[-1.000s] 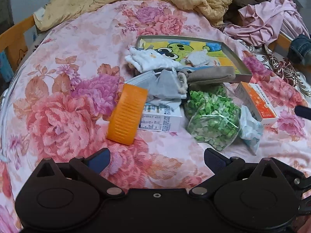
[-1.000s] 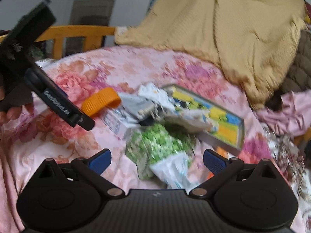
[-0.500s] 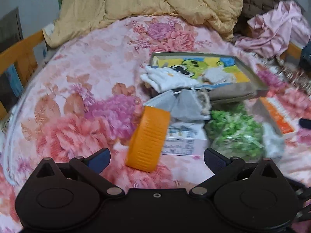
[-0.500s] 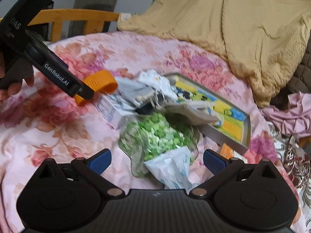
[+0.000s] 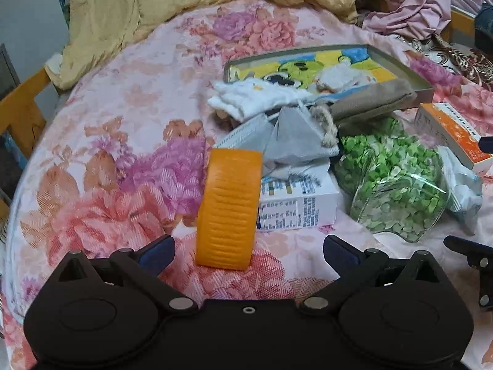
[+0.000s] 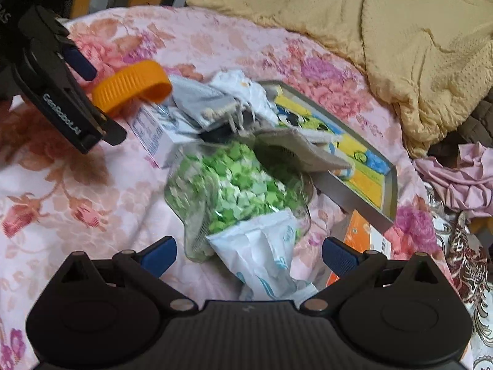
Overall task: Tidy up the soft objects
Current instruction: 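Move both grippers back down toward the pile of soft items, then grasp the orange silicone band with the left gripper while the right grasps the white plastic packet, then lift the orange band and white packet and carry both over the frog tray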
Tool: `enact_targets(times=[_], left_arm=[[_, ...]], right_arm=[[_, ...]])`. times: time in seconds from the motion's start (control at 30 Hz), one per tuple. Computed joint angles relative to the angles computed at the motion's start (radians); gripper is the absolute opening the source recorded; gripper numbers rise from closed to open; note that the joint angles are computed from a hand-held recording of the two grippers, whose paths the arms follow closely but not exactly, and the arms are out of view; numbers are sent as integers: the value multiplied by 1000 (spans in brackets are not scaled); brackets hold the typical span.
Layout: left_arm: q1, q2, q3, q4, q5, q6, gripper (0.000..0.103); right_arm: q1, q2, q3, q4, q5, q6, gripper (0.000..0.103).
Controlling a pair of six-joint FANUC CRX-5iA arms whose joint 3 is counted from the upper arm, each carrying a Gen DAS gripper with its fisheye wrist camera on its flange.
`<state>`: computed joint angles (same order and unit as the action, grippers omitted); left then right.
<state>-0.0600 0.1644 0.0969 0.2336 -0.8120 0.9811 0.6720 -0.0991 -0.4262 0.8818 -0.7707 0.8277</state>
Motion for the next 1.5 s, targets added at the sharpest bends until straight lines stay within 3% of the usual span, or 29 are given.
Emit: enact_targets(times=[0.17,0.33,0.5,0.57,0.73,0.83,1.0,1.13,1.5], left_arm=[[-6,26,26,-21,-9,43,100],[-9,53,68,-36,-71,64,87],[0,43,48,-15,-40,92,76],[2,44,52,-20,-43,118,71],[-16,57,107,-137,-81,219,43],[-8,56,102,-118,-80,227,43],[-3,44,73,-77,-62,189,41],[0,30,46,-31,-57,149,41],[-4,-17,-68,141,-29,-52,40]], right_arm=[[-14,14,36,-88,0,24,99],[-21,18,64,-139,-21,10,98],[-32,15,94,-223,-16,28,88],[-33,16,106,-252,-20,32,87],[-25,16,109,-255,-25,28,75],[-30,13,117,-286,-22,36,66],[-25,10,129,-318,-23,36,63],[-15,11,130,-315,-30,36,41],[-9,-6,118,-307,-16,-12,34]])
